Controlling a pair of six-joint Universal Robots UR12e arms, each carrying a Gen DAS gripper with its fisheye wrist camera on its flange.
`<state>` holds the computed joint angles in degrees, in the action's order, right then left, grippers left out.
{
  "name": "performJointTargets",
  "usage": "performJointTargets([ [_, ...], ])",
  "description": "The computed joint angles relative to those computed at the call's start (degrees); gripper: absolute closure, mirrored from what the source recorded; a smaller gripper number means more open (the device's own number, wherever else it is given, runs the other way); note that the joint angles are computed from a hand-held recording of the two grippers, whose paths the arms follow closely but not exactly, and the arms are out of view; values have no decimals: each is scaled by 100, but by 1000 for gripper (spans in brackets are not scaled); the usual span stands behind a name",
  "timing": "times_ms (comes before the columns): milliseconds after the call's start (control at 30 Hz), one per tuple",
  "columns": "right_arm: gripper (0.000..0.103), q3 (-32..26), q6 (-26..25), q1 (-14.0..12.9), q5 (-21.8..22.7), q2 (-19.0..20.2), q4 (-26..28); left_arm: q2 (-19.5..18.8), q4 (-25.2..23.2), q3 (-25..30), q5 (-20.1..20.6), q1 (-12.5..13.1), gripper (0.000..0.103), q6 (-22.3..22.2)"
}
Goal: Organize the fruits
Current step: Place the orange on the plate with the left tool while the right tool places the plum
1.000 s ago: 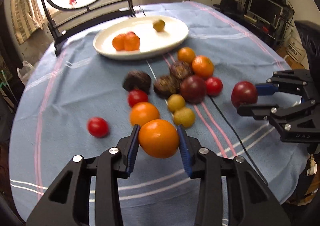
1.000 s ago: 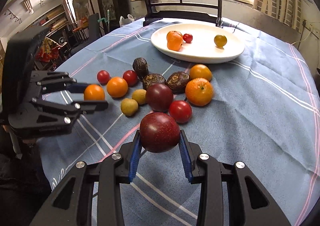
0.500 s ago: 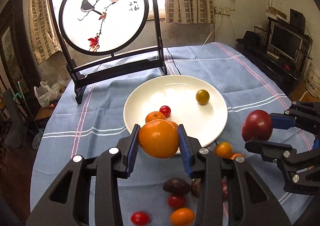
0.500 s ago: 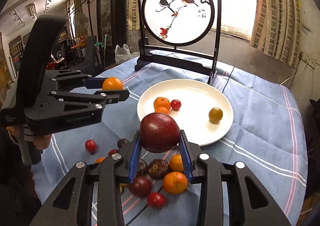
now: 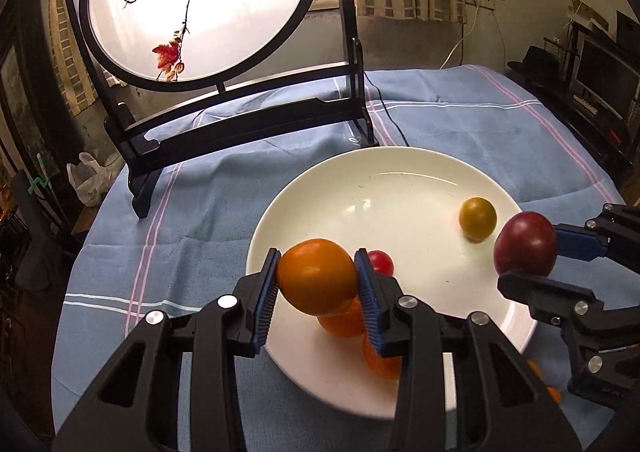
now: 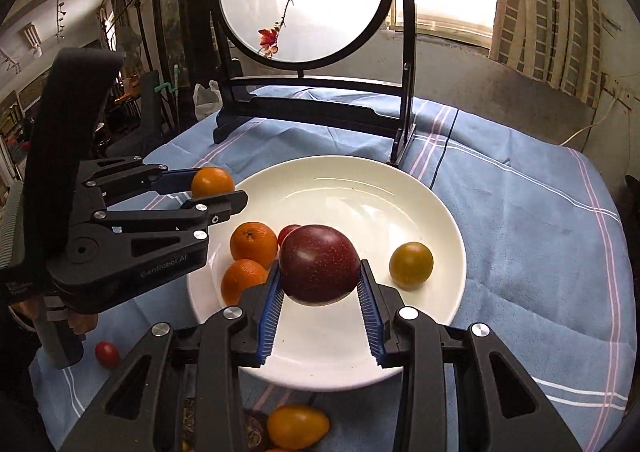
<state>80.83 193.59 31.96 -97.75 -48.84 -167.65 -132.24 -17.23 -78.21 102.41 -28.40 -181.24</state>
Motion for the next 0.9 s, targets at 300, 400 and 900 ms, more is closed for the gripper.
performJointTargets([
  [300, 66, -170, 50, -37, -31, 116, 226, -177, -244, 257, 69, 23, 66, -79],
  [400, 66, -188, 61, -51, -9, 131, 269, -200, -293, 285, 88, 20, 66, -82],
  [900, 46, -44, 125, -12, -140, 18, 142, -98, -86, 99, 8, 74, 33, -234],
])
